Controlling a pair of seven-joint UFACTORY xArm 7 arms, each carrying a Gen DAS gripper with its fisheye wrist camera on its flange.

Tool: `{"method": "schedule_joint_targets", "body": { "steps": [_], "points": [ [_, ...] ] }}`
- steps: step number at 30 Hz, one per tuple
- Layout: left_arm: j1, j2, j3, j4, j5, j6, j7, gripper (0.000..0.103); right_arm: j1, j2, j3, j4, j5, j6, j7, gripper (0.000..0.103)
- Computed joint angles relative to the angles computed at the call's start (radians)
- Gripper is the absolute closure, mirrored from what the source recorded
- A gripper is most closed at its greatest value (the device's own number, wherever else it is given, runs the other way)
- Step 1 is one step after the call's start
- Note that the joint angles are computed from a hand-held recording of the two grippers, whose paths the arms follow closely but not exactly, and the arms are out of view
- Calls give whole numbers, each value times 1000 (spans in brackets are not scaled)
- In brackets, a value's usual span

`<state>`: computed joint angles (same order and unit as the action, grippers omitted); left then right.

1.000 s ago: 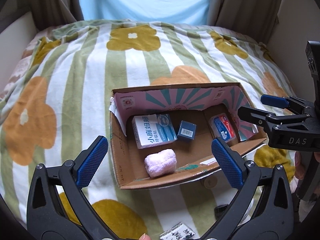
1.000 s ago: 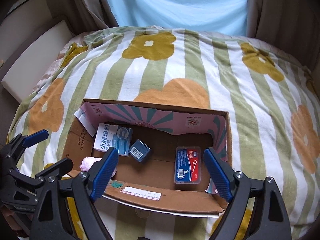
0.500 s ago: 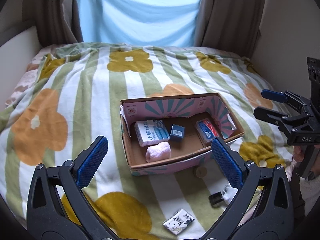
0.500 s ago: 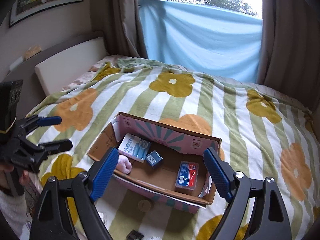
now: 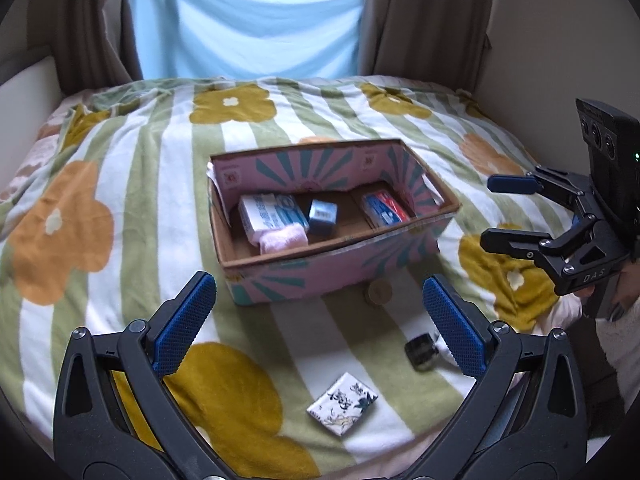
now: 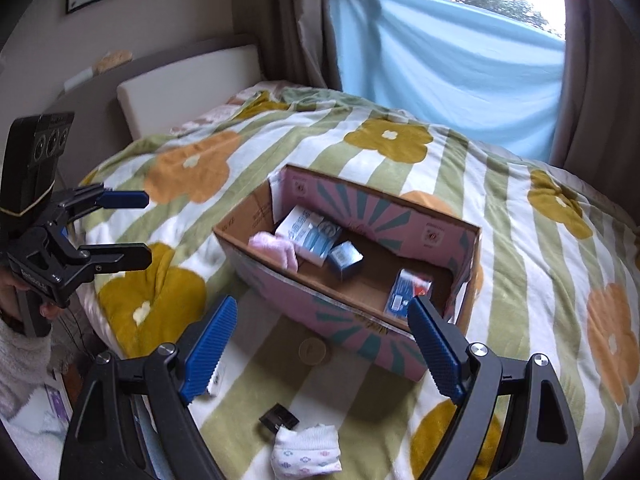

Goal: Organize objects
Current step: 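Grasp the white tissue pack with left tool while right tool grasps the black jar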

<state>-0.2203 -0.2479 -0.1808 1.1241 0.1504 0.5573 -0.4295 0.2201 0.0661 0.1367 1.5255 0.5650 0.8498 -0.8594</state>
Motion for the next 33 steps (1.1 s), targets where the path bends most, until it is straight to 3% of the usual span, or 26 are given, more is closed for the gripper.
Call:
{"method": "schedule_joint_targets", "body": {
  "steps": [8,11,19,31,33],
  "points": [
    [-41,-33,11,-166,-67,-70,69,0,13,-46,-2,-149,9,-12,-113,18],
    [-76,-32,31,-205,-136,-84,140,0,19,-45,-4,-173,-10,12,-126,18],
    [-122,-3,44,-255,-252,-67,269,0,38,-1,4,-181,-164,81,-88,18],
    [-118,50,14,-275,-233,-52,299,13,60,58,23,-171,-329,101,-93,19],
    [-117,53,10,-278,-222,-51,293,17,63,60,26,-169,-347,107,-110,27]
  ]
}}
